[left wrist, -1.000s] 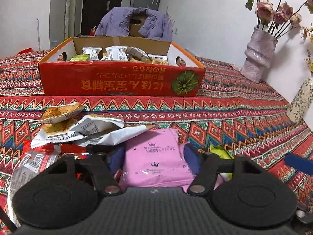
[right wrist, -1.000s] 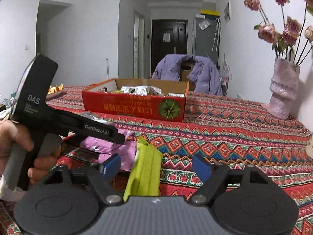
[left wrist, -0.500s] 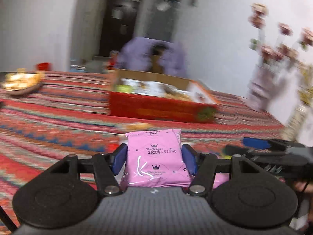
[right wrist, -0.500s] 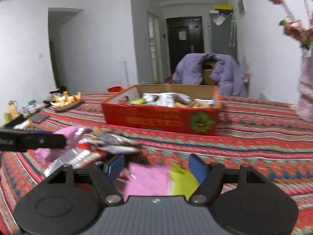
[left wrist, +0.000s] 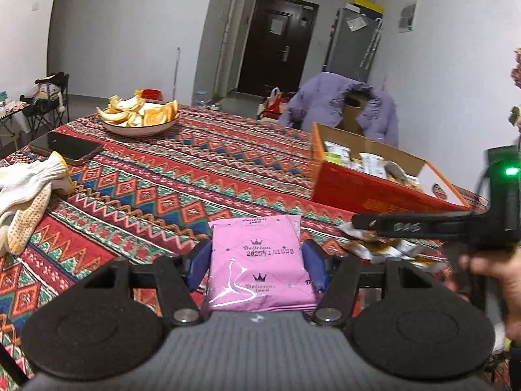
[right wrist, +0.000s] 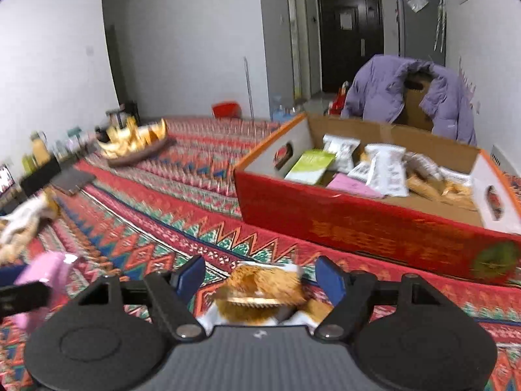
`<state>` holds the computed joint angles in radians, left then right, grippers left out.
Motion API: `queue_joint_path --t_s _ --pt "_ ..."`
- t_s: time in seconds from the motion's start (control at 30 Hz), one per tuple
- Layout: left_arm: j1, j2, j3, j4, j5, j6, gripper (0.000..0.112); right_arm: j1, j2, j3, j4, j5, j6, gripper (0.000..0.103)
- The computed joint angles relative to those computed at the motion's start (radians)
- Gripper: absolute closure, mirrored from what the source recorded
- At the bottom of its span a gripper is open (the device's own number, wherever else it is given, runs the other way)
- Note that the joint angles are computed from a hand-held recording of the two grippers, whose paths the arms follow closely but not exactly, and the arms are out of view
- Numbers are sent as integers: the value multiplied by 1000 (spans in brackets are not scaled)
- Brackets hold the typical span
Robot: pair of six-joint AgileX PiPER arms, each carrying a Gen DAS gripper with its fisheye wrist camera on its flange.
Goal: Organize snacks
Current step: 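Carry both packets over the box and lower them inside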
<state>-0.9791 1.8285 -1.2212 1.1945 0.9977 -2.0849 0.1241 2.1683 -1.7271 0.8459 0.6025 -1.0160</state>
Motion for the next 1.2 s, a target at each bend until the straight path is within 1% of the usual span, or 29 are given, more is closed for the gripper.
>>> queue_joint_path --t_s 0.07,0.1,0.13,0.23,0.33,0.4,0.47,0.53,0.63,0.73,0.83,0.97,1.1,1.13,1.2 --pt "13 -9 17 9 -9 0 50 16 52 -73 -76 26 106 35" --pt "19 -10 21 12 -16 1 50 20 65 -89 -107 27 140 43" --pt "27 -11 26 15 -25 2 50 24 72 -97 -130 20 162 48" --pt "45 -10 30 17 -51 4 50 -2 71 -93 -59 38 133 53" --pt "51 -13 29 27 -79 -4 50 -27 5 -8 28 -4 36 54" --pt "39 -14 19 42 -78 0 50 -58 -80 106 157 -36 -118 54" --pt "16 -8 -6 50 -66 18 50 -102 -163 212 283 -31 -264 54" --pt "-12 3 -41 52 -60 41 50 -167 -259 333 388 -1 -397 54" --pt "-59 38 -109 51 -60 79 50 -269 -384 486 475 38 -544 54" --pt "-105 82 -183 48 -58 110 50 -385 -472 590 507 95 -620 54" --pt "-146 137 -272 38 -51 149 50 -504 -524 654 508 165 -659 54" --pt "-174 207 -392 7 -41 221 50 -620 -536 686 528 254 -706 54" --pt "-164 260 -508 -35 -49 320 50 -669 -498 651 537 308 -711 54" --pt "-151 270 -542 -50 -61 373 50 -669 -475 615 526 322 -687 54" --pt "-93 273 -602 -86 -143 497 50 -645 -423 528 508 340 -635 54"
